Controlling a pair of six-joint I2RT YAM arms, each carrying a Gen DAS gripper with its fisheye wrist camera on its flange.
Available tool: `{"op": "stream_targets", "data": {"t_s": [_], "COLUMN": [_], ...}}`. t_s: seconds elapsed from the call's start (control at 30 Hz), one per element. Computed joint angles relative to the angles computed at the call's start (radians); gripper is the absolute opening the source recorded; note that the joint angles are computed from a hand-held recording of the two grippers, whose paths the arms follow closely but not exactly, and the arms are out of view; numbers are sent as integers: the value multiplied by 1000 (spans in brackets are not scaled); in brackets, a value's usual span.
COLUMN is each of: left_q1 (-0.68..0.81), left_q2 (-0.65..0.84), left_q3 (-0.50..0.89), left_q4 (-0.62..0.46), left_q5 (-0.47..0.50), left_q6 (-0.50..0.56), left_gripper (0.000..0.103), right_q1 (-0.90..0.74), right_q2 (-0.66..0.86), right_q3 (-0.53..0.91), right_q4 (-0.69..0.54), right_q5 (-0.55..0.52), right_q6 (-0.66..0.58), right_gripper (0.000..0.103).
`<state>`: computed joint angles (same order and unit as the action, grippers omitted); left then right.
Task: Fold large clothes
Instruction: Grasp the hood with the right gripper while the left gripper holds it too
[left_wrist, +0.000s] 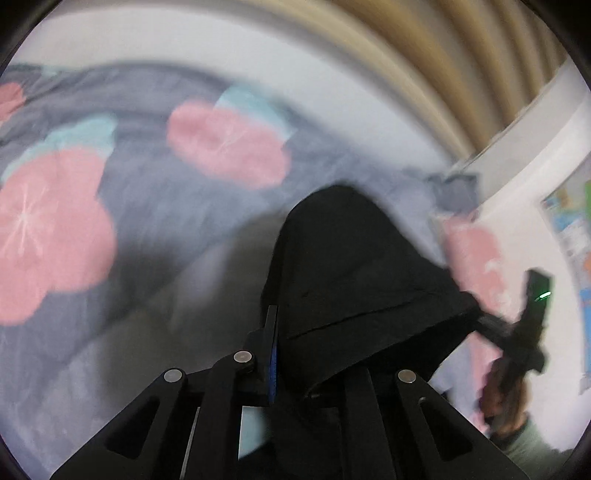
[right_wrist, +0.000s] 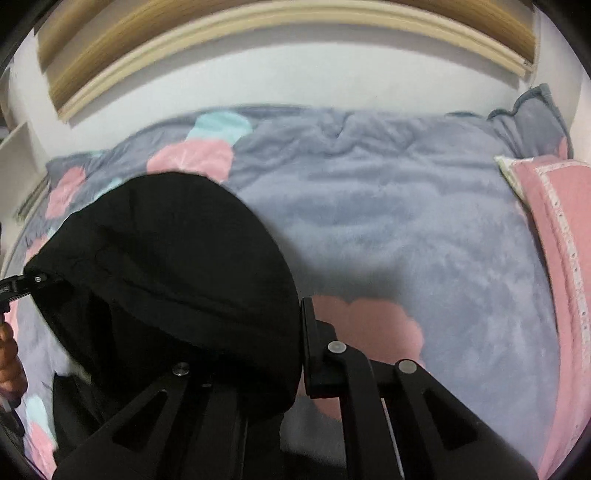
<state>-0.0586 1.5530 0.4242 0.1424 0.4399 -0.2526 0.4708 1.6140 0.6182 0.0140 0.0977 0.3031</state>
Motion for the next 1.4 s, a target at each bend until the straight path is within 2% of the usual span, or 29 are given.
{"op": "stream_targets", "data": {"t_s": [0.07,0.17,0.23,0.4,0.43,0.5,0.53,0.6,0.7,0.77,0.83,0.87,1.0,1.17,1.2,1.27,1.3,1.4], "left_q1": [-11,-18,-6,1,-4,-14,-6,25,57,34,-2,-25,-117,-187,-193,-204,-201,-219], "left_q2": [226,447,508,497,467,394,343,206,-17,-190,-293,-298,-167,264,326,450,476,439], "left_q3": [60,109,103,70,51,16,-6,-63,-119,-107,-64,-36,37,114,125,116,98,112], "left_q4": [25,113,195,250,244,205,178,94,-53,-178,-240,-236,-95,93,111,213,273,214], "left_q5": [-53,-69,-41,-24,-36,-65,-75,-71,-83,-106,-91,-80,-74,-105,-116,-162,-159,-191], "left_q6": [6,11,-17,-23,-14,8,29,66,124,133,103,80,17,-44,-55,-93,-102,-88], "left_gripper": [10,15,18,21,24,38,41,49,49,49,49,49,54,54,50,42,42,42], "right_q1": [7,9,-6,-30,-37,-44,-50,-66,-94,-112,-111,-107,-23,-4,7,41,51,62], "right_q2": [100,279,365,402,389,355,318,217,37,-113,-187,-193,-71,280,332,436,461,464], "right_q3": [27,67,87,58,55,38,20,-33,-101,-111,-84,-67,53,155,173,172,164,155], "right_q4": [15,61,86,151,137,110,88,48,-26,-111,-155,-163,-130,-29,-20,53,85,104], "right_q5": [1,-10,-51,-91,-99,-107,-106,-110,-129,-133,-138,-142,-112,-165,-160,-146,-135,-109], "right_q6": [20,16,10,7,5,4,-6,-38,-80,-101,-102,-99,-64,-93,-95,-92,-90,-80], "right_gripper": [7,8,8,11,13,18,21,31,38,38,39,40,46,45,45,45,45,45]}}
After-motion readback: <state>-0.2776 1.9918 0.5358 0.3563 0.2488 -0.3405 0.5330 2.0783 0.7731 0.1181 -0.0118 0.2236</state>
